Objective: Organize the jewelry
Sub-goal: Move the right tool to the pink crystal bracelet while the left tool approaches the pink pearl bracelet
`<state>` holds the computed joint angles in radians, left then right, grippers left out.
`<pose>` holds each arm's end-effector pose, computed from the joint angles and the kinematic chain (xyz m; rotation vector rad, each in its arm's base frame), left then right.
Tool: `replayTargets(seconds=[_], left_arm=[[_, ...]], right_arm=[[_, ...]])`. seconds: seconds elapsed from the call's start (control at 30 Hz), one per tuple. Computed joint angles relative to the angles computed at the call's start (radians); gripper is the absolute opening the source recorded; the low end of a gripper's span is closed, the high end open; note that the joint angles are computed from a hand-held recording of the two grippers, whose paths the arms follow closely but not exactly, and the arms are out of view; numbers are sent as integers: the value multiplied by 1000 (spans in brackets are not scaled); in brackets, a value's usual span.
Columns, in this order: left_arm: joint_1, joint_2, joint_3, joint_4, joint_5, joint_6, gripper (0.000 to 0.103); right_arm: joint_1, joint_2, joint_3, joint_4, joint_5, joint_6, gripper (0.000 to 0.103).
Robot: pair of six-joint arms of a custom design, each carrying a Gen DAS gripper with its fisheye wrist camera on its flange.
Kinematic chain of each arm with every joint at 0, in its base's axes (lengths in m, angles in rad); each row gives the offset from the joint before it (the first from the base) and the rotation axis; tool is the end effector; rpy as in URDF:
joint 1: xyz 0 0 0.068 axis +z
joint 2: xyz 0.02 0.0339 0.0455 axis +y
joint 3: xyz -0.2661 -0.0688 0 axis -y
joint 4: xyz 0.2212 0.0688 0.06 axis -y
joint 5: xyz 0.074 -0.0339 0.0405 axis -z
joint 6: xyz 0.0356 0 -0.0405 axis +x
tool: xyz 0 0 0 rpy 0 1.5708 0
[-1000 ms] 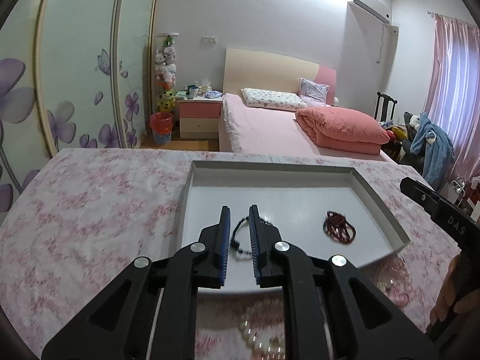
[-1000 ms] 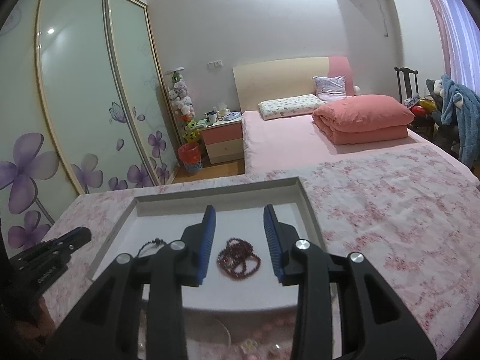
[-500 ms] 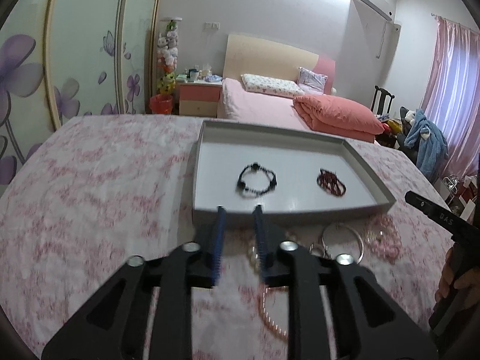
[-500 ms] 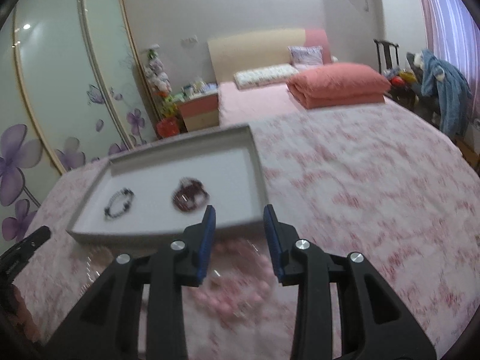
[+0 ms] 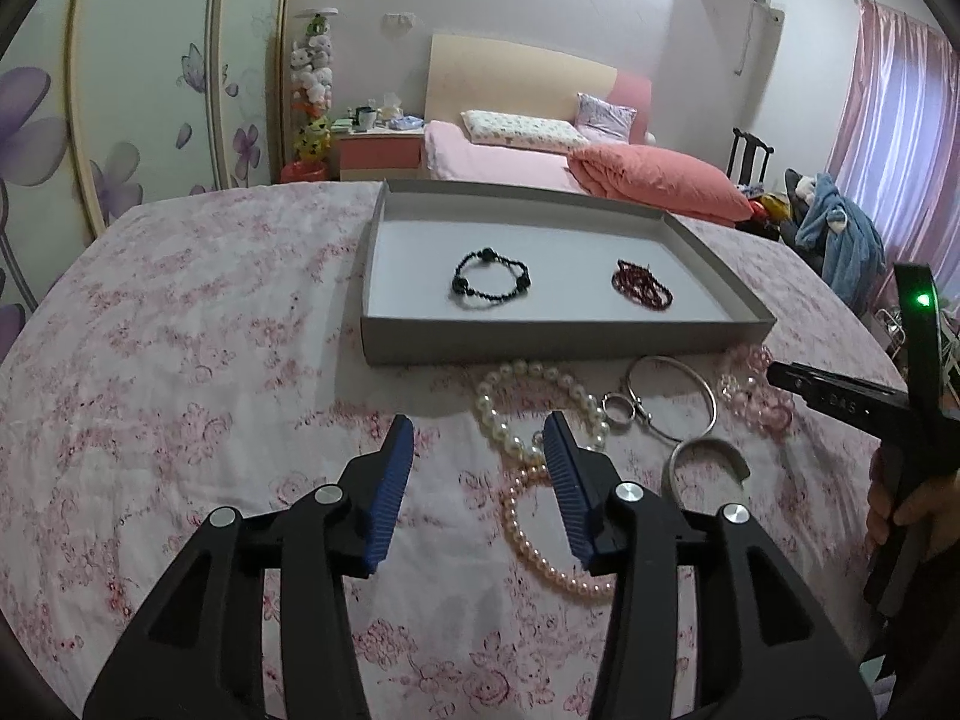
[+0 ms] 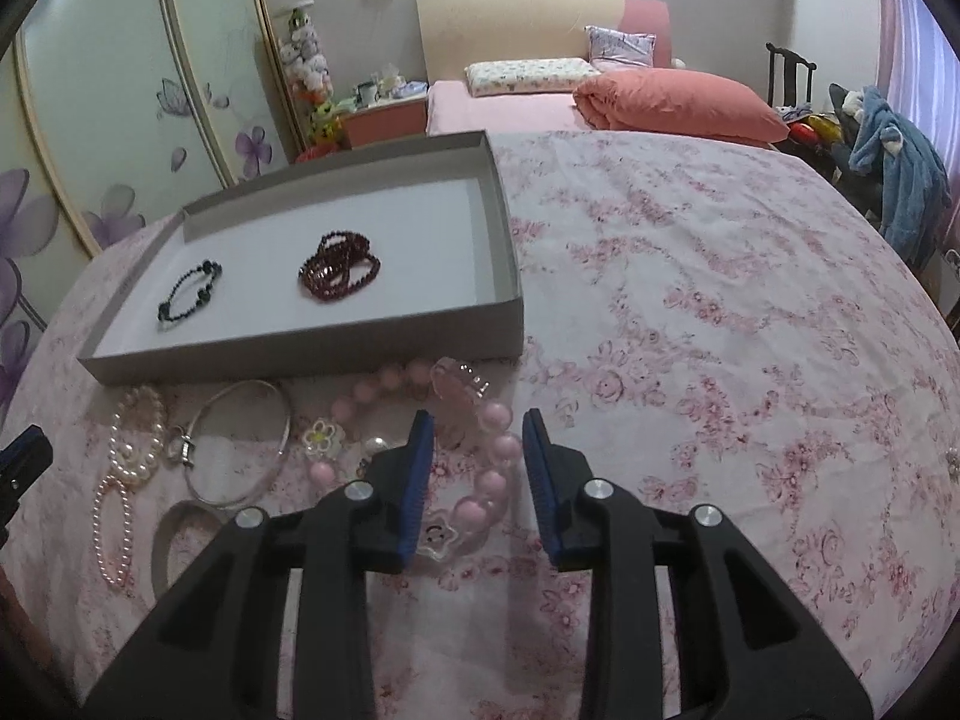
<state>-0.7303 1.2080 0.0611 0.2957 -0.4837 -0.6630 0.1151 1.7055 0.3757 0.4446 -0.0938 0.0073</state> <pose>0.1159 -0.0816 0.1060 -0.1355 2.2983 -0.1196 0.2341 0.0304 0.0920 -0.1735 2.4519 0.1688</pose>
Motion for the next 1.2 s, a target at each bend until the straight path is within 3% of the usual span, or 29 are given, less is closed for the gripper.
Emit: replayTargets(seconds=[0.2, 0.43, 0.63, 0.87, 1.1, 1.13, 1.2], left_arm=[[-35, 56, -1, 16, 2, -30, 47], [-65, 113, 9, 35, 12, -47, 48], [-84, 147, 22, 41, 9, -57, 48], [-131, 165, 31, 24, 12, -83, 48], [-124, 268, 82, 20, 35, -99, 47], [-121, 280, 86, 20, 37, -103, 46], [-128, 295, 96, 2, 14, -115, 33]], right_arm=[[0, 33, 11, 12, 10, 3, 25], [21, 59, 57, -11, 28, -26, 33], [33, 84, 84, -15, 29, -51, 34], [16, 49, 41, -4, 5, -58, 15], [6, 37, 12, 13, 9, -47, 14], [6, 37, 11, 14, 9, -46, 14], [7, 39, 11, 15, 7, -44, 14]])
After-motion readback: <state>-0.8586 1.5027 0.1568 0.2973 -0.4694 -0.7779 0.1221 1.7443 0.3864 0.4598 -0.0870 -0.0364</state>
